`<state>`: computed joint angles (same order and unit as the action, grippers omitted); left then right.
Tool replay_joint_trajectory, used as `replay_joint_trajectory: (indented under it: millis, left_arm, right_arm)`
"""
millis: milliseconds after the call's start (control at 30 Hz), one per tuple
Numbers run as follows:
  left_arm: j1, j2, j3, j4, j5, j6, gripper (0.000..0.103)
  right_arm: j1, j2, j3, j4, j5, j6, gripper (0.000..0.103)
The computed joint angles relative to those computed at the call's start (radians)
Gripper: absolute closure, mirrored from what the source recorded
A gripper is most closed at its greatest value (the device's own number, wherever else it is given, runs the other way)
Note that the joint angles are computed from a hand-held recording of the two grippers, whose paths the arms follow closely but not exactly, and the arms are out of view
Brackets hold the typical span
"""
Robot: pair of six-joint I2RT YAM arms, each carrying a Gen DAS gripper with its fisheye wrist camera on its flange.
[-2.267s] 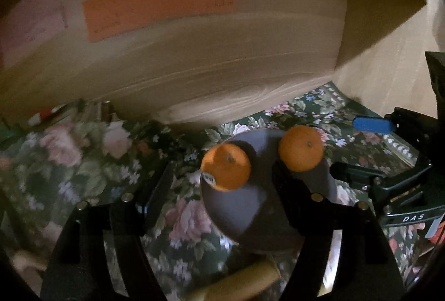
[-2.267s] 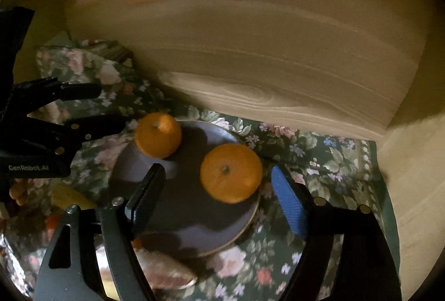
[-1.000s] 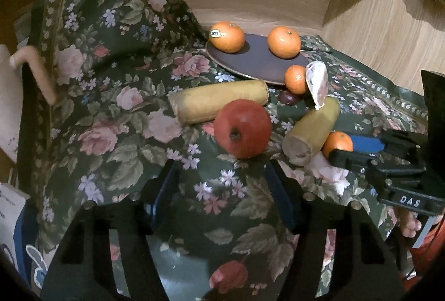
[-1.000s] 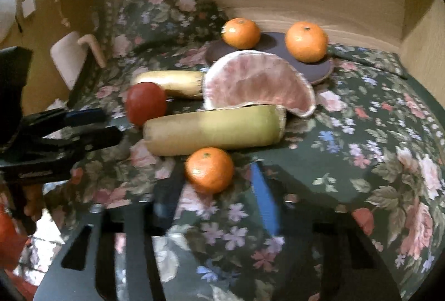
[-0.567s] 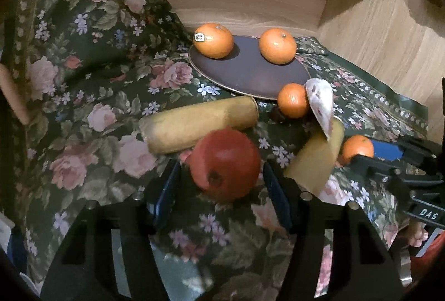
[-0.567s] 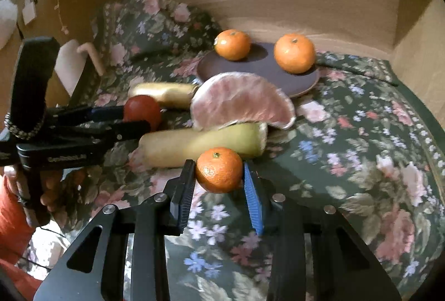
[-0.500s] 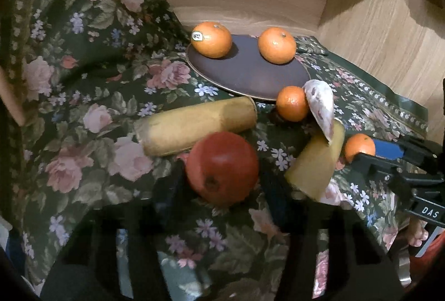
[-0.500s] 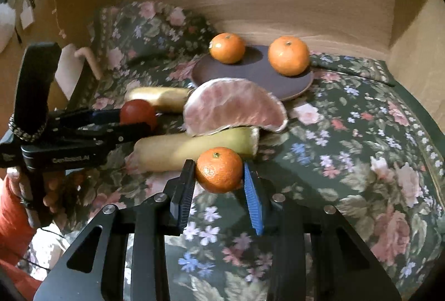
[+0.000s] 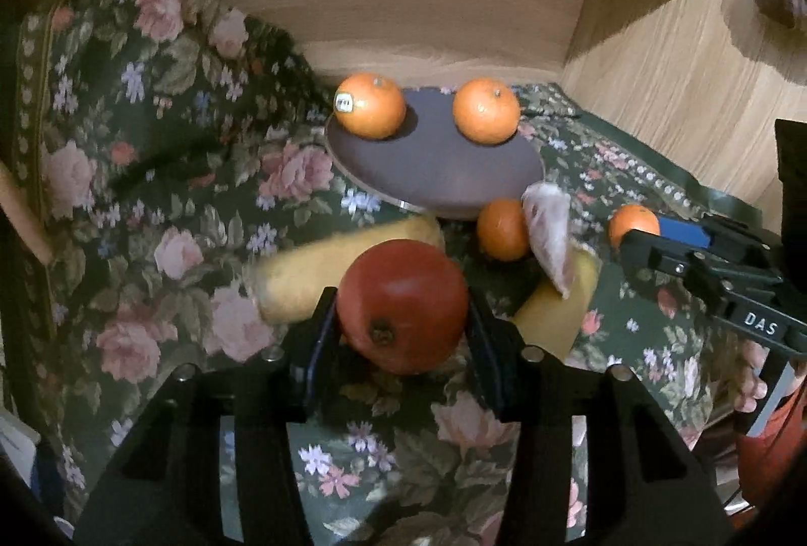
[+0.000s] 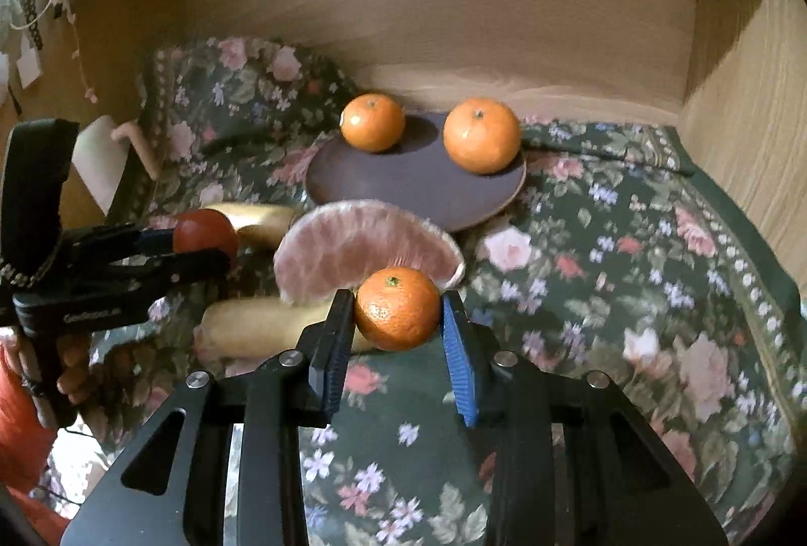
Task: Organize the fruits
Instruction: 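Close the left tool on the red fruit while the right tool grasps the tangerine, then lower the red fruit and tangerine onto the dark plate and release both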
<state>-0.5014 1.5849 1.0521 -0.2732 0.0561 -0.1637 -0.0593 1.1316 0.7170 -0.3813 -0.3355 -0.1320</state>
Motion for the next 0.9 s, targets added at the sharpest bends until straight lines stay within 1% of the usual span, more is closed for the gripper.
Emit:
replay_joint_trajectory:
  millis: [267,533,733,900]
  left_arm:
    - [0.011,0.044,0.110,-0.002,0.001,0.025,0.055]
    - [0.022,0.132,0.250,-0.014,-0.004,0.047,0.055]
    - [0.030,0.221,0.376,-0.050,-0.001,0.065,0.055]
    - [0.046,0.332,0.523,-0.122,0.010,0.080,0.055]
  right_arm:
    - [-0.020,0.071,0.094,0.021,-0.004,-0.023,0.071]
    - [-0.037,0.142,0.183,0.046,-0.006,-0.056,0.071]
    - [-0.044,0.223,0.262,0.061,-0.005,-0.071,0.071]
    - [-0.039,0.300,0.325,0.063,0.013,-0.097,0.071]
